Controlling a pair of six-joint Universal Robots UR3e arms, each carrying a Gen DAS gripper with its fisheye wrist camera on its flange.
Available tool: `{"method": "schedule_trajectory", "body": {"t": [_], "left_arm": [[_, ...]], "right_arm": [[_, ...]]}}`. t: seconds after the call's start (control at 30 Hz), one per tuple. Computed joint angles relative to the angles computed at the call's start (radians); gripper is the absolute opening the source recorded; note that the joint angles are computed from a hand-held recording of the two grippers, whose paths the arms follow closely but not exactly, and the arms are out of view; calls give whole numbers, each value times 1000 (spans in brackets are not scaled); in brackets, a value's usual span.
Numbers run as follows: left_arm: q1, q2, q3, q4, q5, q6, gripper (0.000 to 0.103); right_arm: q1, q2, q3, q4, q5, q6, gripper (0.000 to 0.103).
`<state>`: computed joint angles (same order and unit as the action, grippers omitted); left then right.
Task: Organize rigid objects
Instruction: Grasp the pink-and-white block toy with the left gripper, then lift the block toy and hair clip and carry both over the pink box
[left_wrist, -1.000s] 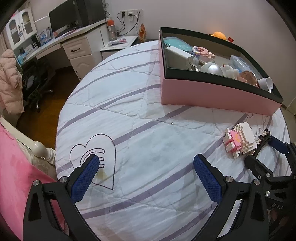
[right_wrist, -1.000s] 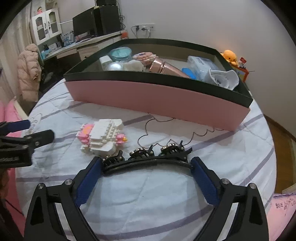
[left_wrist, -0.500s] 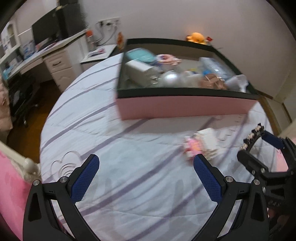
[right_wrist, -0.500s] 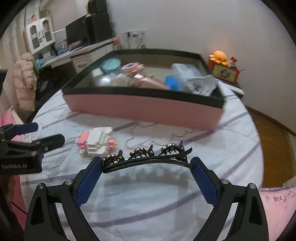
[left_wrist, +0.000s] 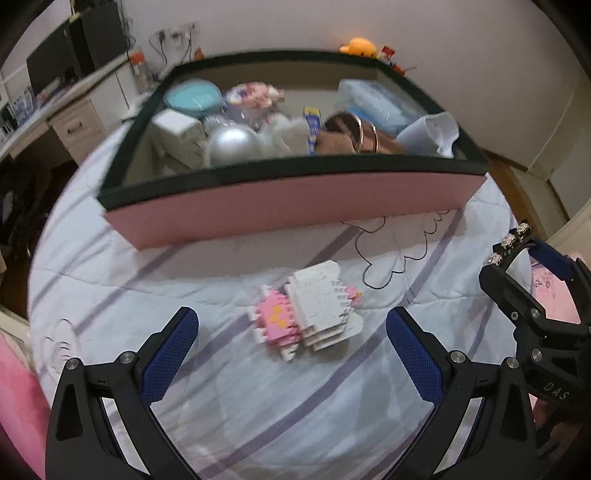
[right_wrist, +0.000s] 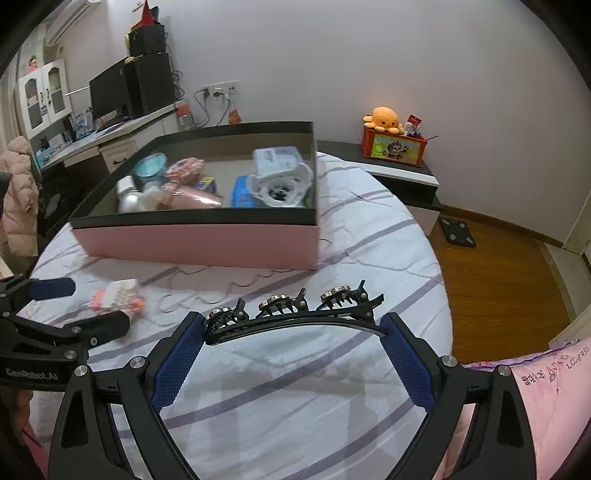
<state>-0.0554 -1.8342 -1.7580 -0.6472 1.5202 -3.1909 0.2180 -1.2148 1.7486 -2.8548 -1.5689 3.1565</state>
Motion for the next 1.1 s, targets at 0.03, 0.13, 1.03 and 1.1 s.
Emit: {"method": "schedule_trajectory", "body": {"t": [0.03,0.13,1.03,1.1], "left_arm": [[0,-14,19,-19,-13,-6,103],[-25,-71,100,-79,20,-44,103],[-131,-43,65,37,162,-79,63],[-127,-1,30,58,173,-70,63]], "right_arm": [[-6,7,-1,-6,3,-3,95],[-19,30,-16,-9,9,-21,95],[-53,3,5,-29,70,-46,95],[-44,-23,18,-38,61,-41,95]]}}
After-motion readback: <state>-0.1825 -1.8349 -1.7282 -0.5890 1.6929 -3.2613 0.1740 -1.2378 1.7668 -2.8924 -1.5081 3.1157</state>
